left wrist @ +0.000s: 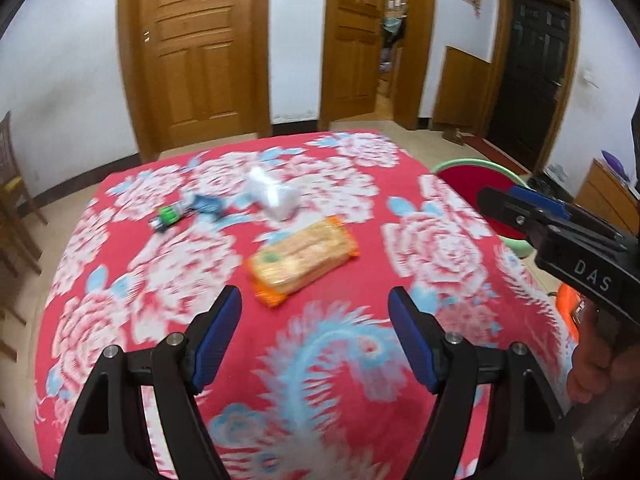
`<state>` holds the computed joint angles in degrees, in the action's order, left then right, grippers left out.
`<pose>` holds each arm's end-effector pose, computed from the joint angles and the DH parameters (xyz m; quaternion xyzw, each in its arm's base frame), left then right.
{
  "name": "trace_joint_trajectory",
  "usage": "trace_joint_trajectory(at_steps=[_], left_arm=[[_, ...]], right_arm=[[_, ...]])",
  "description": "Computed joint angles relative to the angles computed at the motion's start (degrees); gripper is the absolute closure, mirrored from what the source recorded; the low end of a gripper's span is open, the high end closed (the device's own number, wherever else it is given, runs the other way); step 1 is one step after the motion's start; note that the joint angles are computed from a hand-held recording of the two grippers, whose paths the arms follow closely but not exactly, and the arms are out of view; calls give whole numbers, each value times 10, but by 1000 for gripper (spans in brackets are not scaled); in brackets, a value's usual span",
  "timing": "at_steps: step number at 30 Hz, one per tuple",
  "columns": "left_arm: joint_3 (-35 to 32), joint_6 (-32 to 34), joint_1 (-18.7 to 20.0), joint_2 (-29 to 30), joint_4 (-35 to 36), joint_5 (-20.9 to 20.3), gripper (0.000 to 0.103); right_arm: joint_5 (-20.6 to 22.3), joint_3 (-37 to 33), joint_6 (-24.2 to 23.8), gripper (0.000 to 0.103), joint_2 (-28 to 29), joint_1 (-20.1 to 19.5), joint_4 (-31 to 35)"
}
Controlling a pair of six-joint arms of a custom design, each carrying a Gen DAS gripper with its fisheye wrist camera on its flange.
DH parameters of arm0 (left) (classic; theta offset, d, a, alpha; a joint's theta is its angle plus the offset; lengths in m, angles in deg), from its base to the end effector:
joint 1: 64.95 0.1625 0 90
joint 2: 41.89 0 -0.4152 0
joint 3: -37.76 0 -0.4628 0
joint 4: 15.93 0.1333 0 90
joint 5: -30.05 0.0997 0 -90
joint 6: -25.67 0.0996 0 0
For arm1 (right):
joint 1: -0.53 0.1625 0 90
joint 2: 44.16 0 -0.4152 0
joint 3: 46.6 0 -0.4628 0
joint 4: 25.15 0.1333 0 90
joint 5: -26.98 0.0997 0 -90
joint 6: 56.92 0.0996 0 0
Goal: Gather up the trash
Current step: 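Move both tools back over the table toward the remaining items, then grasp the green toy with the left gripper while the right gripper grasps the clear plastic bag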
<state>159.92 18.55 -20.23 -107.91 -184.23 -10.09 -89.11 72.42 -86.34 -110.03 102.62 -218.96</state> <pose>-0.2386 -0.5310 0.1357 0.2143 0.8675 -0.3390 0.2942 0.2089 -0.5481 0.1915 0.2217 -0.8576 0.3813 0.2645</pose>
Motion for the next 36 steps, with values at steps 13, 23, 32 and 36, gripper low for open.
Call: trace_joint_trajectory(at_steps=[13,23,32,36], left_arm=[[46,-32,30,-81,16,57,28],[29,1,59,-75,-11,91,28],[-45,29,105,-33,-34,21,28],[-90,29,125,-1,-11,1,28]], right_arm=[[34,-68,9,49,85,31,52],[45,-107,2,49,125,40,87],[37,-156,-4,47,155,40,103],[34,-187,-1,47,173,36,123]])
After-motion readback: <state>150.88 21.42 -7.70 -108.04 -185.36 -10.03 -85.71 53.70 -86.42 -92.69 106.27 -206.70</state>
